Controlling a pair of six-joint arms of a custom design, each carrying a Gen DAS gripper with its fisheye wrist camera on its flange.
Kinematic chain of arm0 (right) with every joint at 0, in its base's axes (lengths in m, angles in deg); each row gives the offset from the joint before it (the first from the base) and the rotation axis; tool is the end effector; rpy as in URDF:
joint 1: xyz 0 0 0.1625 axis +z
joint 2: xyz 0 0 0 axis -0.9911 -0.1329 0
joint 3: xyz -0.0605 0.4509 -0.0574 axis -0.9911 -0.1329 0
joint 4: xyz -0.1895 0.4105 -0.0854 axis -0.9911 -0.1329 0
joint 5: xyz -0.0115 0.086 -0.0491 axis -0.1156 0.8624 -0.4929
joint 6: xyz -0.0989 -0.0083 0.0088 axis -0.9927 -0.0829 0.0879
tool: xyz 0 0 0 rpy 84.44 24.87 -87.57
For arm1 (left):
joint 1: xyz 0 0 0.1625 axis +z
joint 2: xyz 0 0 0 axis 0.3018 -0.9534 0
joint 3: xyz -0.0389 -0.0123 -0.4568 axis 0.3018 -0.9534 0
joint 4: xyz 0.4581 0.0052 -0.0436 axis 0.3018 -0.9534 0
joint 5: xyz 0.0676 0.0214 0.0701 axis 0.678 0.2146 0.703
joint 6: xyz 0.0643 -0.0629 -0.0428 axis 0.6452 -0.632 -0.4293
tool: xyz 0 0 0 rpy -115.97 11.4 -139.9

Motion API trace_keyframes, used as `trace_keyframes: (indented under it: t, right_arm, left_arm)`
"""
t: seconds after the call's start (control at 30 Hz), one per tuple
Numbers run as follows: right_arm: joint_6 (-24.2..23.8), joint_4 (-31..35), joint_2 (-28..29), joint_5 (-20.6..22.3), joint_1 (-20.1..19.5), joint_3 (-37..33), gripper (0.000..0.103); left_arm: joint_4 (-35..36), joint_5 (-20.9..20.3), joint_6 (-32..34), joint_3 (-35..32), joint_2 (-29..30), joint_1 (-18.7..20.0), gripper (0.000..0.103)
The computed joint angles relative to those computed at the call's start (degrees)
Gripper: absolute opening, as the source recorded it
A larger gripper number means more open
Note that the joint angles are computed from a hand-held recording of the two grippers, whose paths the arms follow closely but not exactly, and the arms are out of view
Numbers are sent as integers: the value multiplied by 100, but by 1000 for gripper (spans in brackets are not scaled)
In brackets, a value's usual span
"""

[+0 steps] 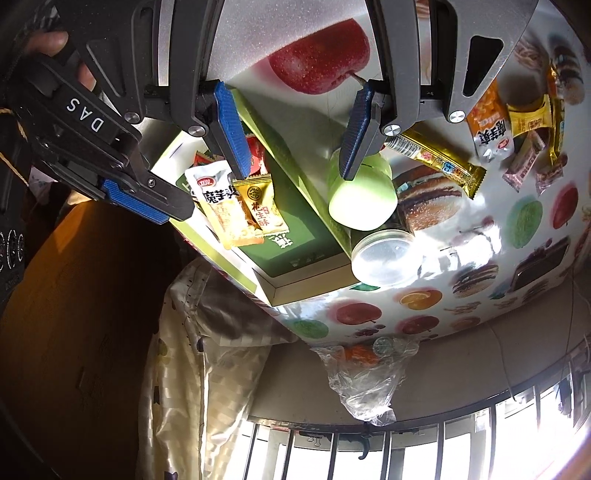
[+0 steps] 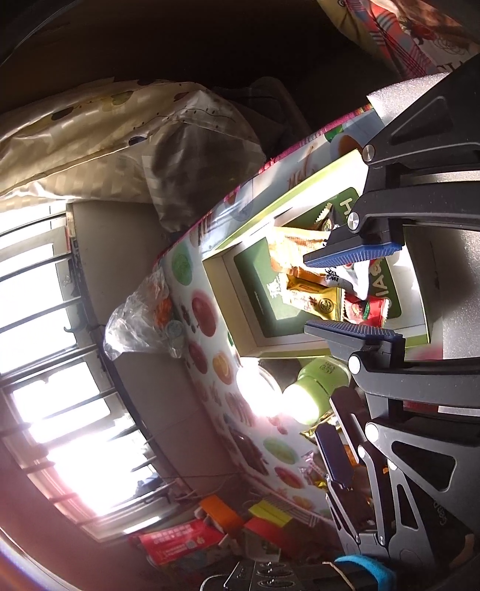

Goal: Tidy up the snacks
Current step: 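Move both open grippers back over the snack pile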

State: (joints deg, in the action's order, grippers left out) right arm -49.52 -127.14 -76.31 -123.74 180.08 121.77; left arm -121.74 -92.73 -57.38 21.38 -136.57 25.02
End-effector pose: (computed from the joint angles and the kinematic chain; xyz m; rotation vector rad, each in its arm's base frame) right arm 0.1578 -0.5197 0.2478 0.1672 -2.3969 1.1319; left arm -0.3321 -0.5627 0.0851 0.8515 2.4908 -0.6178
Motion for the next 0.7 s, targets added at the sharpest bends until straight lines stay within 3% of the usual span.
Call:
trace_keyframes:
  t: [0.7]
  right_arm:
    - [-202, 55, 450, 112, 492, -156, 34]
  left_arm:
    - [-282, 529, -281, 749, -784, 70, 51]
